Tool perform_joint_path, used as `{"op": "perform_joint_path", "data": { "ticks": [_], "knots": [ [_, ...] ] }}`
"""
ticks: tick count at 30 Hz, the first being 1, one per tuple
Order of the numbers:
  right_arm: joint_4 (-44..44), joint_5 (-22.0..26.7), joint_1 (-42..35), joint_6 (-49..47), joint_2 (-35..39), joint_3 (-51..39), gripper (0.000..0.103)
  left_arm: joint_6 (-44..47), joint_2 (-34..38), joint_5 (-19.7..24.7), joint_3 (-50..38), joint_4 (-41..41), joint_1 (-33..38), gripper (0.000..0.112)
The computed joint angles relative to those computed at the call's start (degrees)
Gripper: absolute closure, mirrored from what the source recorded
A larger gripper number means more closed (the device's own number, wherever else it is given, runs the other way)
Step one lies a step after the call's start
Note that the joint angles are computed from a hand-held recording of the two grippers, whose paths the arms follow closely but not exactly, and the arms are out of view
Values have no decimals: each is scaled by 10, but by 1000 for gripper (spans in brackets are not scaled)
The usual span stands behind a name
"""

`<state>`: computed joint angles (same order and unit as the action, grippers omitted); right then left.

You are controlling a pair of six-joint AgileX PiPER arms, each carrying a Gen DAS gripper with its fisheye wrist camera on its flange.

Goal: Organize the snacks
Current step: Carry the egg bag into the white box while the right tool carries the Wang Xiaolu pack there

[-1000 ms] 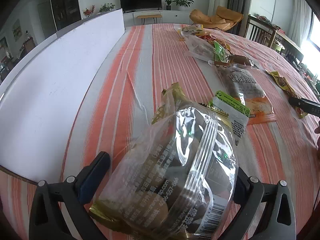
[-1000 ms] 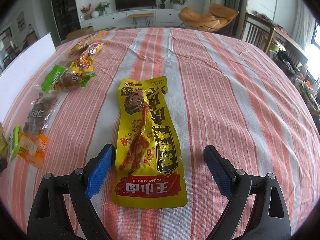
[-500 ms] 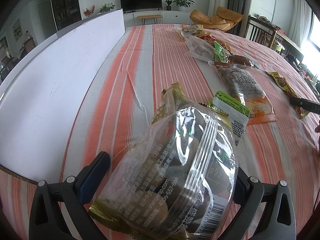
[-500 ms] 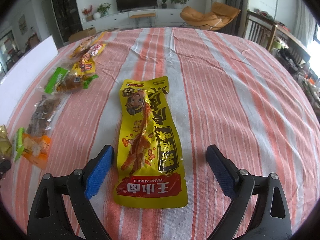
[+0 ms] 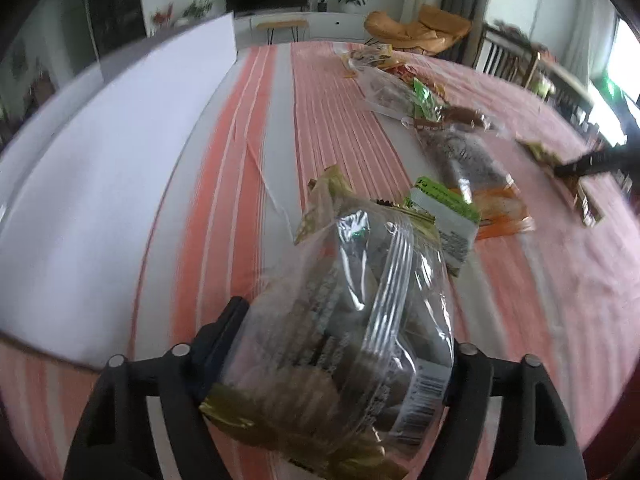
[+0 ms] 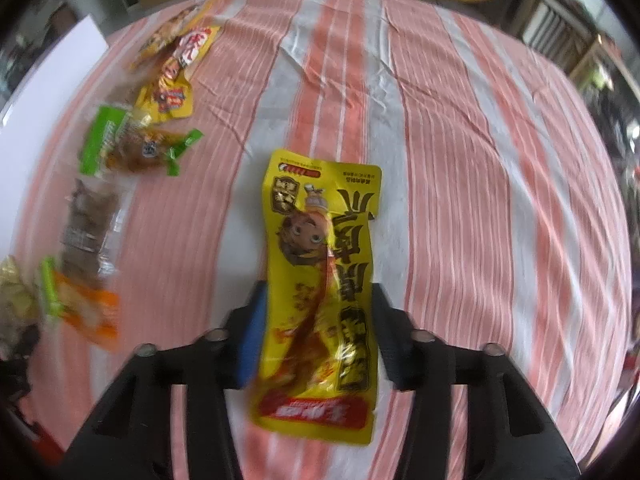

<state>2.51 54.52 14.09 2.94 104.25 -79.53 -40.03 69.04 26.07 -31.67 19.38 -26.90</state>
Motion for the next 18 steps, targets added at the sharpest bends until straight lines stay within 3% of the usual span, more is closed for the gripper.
{"op": "perform_joint_path", "data": {
  "ticks": [2, 4, 8, 11, 13, 16, 18],
  "knots": [
    [26, 8, -12, 0, -20, 11, 61, 74, -35, -9, 13, -90, 27, 38],
    [106, 1, -41, -34, -57, 43, 61, 129, -83, -5, 26, -167, 38, 38],
    [282, 12, -77, -118, -118, 82, 61, 289, -166, 39, 13, -344, 102, 38],
    [366, 25, -41, -117, -123, 51, 61, 461, -205, 142, -34, -491, 256, 37],
    [398, 21, 11, -94, -108, 1, 60, 530, -213, 201, -74, -530, 371, 37],
    [415, 19, 109, -43, -44, -138, 60, 624, -174, 267, -153, -546, 537, 36],
    [410, 5, 174, -9, 19, -252, 59, 638, -119, 267, -211, -515, 595, 35]
  ]
}}
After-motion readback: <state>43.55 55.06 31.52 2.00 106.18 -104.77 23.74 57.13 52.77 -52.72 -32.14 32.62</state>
